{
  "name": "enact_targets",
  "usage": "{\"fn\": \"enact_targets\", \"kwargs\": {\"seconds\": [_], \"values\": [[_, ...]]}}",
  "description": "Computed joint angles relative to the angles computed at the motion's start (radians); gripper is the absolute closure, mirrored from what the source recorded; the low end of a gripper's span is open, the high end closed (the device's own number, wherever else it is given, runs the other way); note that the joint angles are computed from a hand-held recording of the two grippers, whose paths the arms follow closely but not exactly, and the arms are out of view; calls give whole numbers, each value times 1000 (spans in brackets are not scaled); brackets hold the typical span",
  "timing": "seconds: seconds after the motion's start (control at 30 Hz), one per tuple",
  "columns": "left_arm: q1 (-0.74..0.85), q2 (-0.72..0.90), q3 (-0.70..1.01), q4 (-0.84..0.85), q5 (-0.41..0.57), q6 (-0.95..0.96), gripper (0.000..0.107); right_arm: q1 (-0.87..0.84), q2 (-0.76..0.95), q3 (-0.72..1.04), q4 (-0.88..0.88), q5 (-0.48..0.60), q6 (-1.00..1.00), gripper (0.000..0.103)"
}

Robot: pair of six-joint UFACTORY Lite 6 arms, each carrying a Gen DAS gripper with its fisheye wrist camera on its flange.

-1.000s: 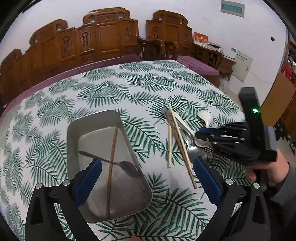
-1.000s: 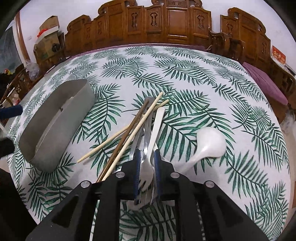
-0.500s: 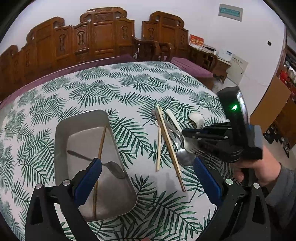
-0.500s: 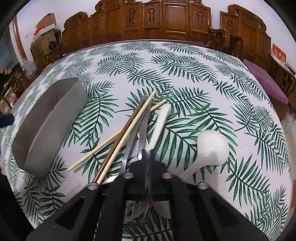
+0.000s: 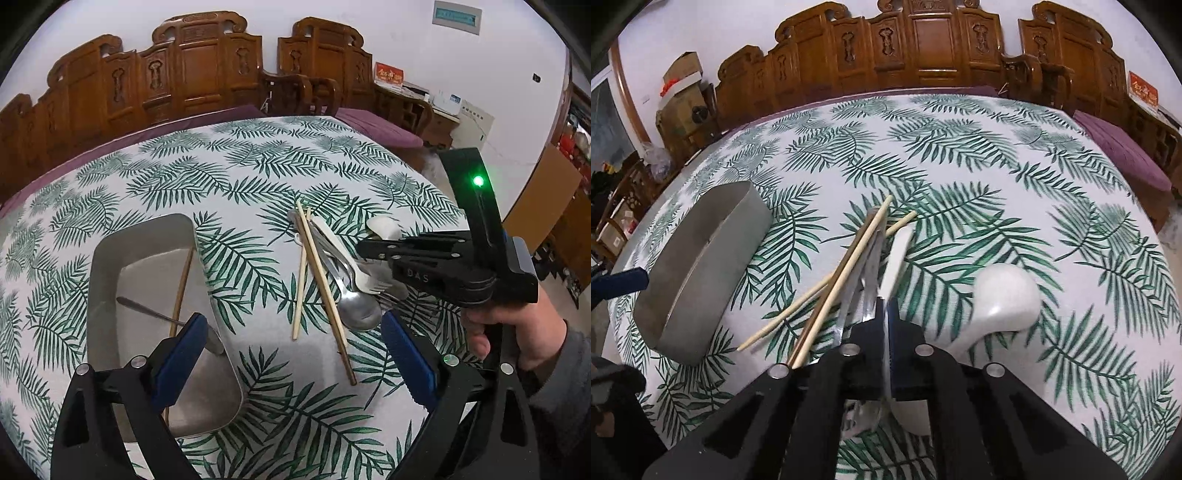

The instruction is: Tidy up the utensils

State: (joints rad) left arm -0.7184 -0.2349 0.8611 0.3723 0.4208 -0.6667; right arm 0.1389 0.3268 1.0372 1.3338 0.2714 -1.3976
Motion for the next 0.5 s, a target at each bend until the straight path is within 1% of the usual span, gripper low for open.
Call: {"fn": "enact_targets", "kwargs": {"seconds": [0.03, 0.07, 0.17, 0.2, 0.27, 0.33, 0.37, 0.43, 0.5], "values": [[-3, 0, -1, 7, 2, -9, 16, 3, 11, 9, 2, 2, 4, 83], [-6, 2, -2, 15, 2, -17, 16, 6, 23, 21, -10, 3, 21, 81], [-3, 0, -8, 26, -2, -27, 16, 12, 61, 58, -107, -10, 131, 80], [0, -1, -9, 22, -3, -22, 16, 4, 87, 81, -139, 2, 167, 79], [5, -8, -12, 18, -4, -14, 16, -14, 106, 103, -137, 39, 168, 80], [7, -13, -15, 20, -4, -17, 16, -32, 116, 113, -124, 71, 161, 93], [9, -15, -17, 15, -6, -11, 16, -38, 116, 113, -112, 86, 151, 96], [11, -14, -18, 15, -4, -10, 16, -40, 101, 100, -97, 83, 137, 99], [6, -8, -17, 21, -3, -18, 16, -52, 84, 83, -58, 98, 93, 99]]}}
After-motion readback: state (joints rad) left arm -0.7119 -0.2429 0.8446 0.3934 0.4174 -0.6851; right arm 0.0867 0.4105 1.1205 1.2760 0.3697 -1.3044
